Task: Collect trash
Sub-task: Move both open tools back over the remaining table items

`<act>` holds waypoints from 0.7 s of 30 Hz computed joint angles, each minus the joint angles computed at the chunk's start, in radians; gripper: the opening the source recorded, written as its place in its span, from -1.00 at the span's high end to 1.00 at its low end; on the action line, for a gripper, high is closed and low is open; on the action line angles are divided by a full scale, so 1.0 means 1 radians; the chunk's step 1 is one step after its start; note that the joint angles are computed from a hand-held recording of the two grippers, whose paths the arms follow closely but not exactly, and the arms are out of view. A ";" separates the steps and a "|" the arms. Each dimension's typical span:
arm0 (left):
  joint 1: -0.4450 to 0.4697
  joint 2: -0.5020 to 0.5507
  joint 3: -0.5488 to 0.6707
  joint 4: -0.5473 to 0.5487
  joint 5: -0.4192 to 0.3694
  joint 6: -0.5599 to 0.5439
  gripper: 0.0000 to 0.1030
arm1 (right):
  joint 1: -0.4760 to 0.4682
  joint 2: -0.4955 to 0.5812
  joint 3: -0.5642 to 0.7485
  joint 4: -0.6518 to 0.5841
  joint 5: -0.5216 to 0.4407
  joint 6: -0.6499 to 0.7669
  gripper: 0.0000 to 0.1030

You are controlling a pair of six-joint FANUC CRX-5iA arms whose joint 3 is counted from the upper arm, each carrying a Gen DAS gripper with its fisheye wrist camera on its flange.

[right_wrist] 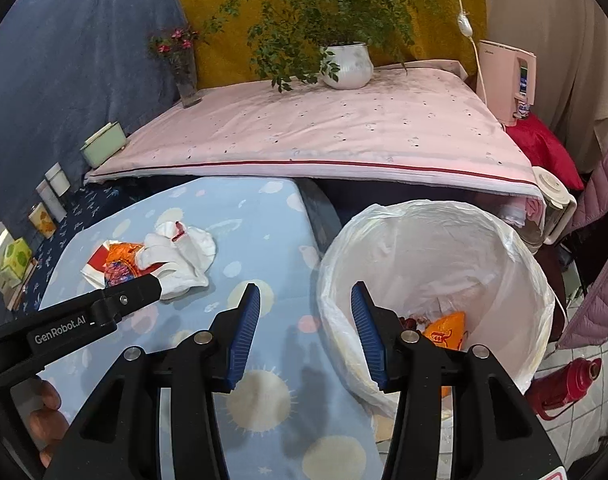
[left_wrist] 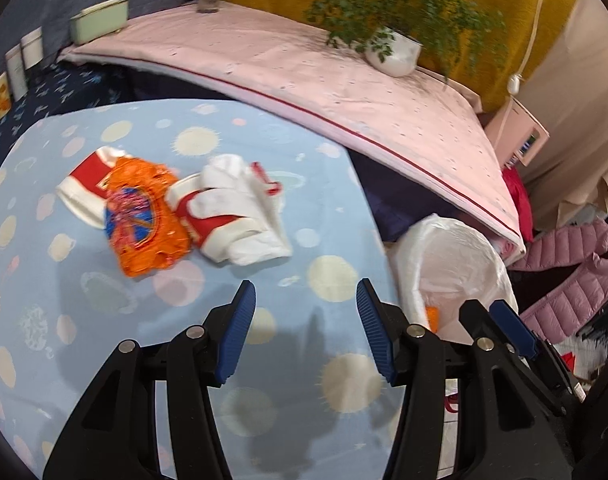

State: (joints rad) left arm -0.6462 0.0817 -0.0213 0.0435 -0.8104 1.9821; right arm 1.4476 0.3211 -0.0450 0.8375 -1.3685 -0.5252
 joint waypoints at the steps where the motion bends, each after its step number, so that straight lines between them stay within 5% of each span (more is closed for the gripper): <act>1: 0.011 -0.006 -0.009 0.003 0.000 0.003 0.03 | -0.004 0.010 0.012 0.000 0.009 0.012 0.09; 21: 0.249 -0.065 -0.199 0.151 0.025 -0.033 -0.13 | -0.093 0.175 0.216 -0.049 0.159 0.204 0.09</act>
State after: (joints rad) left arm -0.3968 0.0164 -0.2202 0.1948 -0.7856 1.9492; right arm 1.3545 0.4959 0.1710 0.7883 -1.2099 -0.3212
